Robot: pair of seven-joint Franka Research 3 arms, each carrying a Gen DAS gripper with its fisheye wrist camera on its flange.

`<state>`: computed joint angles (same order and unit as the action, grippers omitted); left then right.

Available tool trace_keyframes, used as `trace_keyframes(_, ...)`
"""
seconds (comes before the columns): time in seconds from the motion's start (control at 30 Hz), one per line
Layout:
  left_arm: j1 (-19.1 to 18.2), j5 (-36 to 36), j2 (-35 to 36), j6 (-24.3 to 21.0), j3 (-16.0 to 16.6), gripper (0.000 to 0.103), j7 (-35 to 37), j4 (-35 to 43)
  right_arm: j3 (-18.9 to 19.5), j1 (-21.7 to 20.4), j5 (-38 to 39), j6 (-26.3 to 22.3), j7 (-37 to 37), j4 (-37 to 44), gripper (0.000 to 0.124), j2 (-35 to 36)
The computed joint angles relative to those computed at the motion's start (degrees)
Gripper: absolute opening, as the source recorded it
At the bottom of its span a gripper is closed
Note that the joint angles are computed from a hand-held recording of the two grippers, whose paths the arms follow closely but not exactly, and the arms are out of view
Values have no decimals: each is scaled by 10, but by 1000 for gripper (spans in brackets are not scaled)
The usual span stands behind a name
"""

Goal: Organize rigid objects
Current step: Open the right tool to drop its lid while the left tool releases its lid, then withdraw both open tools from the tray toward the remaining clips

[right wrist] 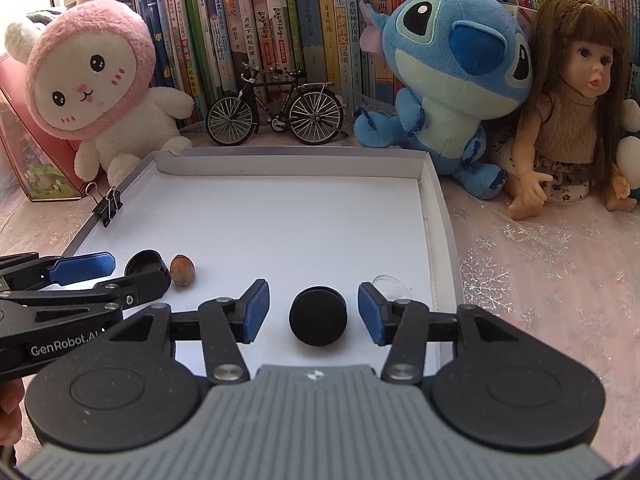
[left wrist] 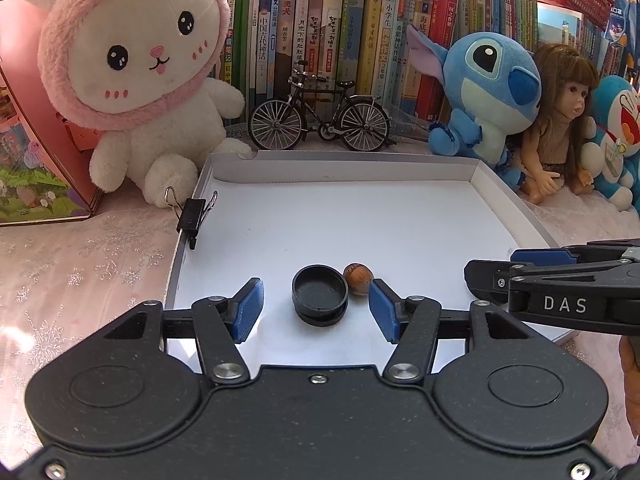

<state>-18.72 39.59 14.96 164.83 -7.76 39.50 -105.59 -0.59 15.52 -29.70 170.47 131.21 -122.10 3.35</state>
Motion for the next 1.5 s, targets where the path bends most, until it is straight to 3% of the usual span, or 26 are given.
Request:
trace_keyframes(0.07,1,3,-9,7,1,63,-1,-8,1,-3,12,12,-9,-9,69,-6)
trace_keyframes(0.13,4,6,-18,15,1,75,-3,-18,2,-5,15,22,-11,-17,72,-13)
trace_keyframes(0.33,8,36,-51,28,4,84,-31,-48,13,-25,-24,48,17,-43,81,-39)
trace_keyframes(0.6,24,61,-97,40,-13,85,-51,-99,67,-95,-151,87,116,-85,89,-83)
trace_keyframes(0.83,40,121,-143,65,-31,86,-98,-149,136,-174,-182,129,155,-127,91,-120)
trace_keyframes(1.1,58,139,-180,83,-56,86,-122,-198,275,-326,-203,181,175,-182,94,-182)
trace_keyframes(1.23,66,125,-198,94,-67,86,-118,-223,277,-328,-178,204,155,-215,96,-210)
trace_keyframes(1.5,91,179,-231,105,-98,87,-180,-258,305,-349,-118,241,109,-280,100,-269)
